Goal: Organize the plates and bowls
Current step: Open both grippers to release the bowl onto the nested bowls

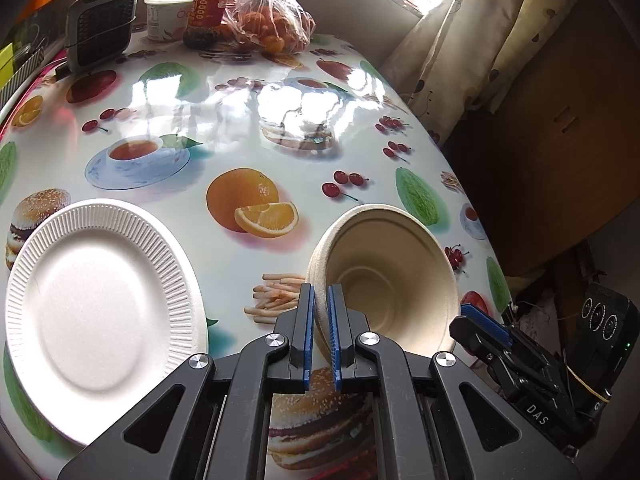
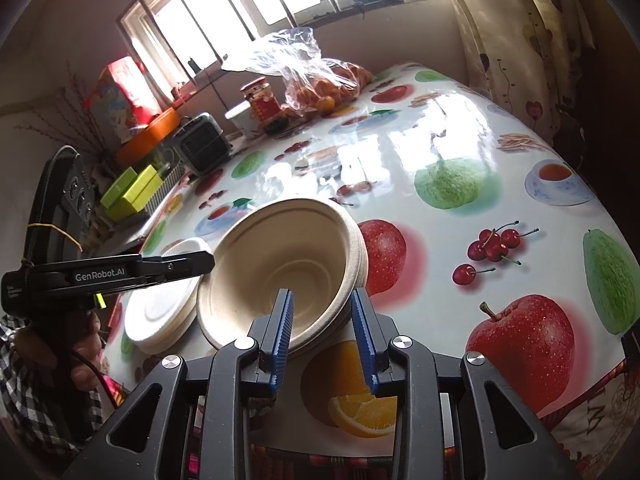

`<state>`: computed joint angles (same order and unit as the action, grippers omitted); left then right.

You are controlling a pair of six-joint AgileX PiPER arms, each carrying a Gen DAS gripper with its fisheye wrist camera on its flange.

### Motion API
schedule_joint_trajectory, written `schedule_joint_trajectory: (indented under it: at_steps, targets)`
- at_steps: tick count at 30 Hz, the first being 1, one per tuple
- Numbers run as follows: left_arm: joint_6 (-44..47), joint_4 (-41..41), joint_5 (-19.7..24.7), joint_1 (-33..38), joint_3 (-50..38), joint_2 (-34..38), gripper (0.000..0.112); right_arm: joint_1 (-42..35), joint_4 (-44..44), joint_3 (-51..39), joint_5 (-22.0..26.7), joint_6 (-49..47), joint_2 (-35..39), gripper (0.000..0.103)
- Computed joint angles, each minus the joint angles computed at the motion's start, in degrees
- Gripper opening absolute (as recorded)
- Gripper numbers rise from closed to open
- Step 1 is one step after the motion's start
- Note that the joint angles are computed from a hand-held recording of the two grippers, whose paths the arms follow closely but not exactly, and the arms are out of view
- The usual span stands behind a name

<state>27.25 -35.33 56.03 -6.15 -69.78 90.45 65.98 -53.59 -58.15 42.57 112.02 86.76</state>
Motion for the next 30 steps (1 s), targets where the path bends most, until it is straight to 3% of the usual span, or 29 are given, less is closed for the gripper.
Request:
schedule_joint_trajectory:
  at_steps: [8,10,14,18,30]
  targets:
    - [0.81,-0.15,-0.94,0.12,0.75,-0.54,0.013,-0.03,0.12,-0.09,0.47,0.06,0.05,0.037]
    - [0.89,-0.10,-1.33,0.07,0.98,-0.72,0.022,-0.04,0.07,-0.12,0.54,0.19,0.09,0.038]
    - [1.31,0.01,-2.09,0.00,1.49,-0.95,0.026,-0.10,-0.01,-0.12,0.48,0.22,0.11,0.040]
    - [1.29,0.50,-4.00,-0.33,2.46,-1.74,0.040,0.23,-0.46,-0.45,1.38,0.38,0.16,0.046]
    - [0.28,6.47,-14.31,-3.16,7.65,-6.48,0.040,-0.62,-1.08,-0.43,1.28,1.32,0.64,0.050]
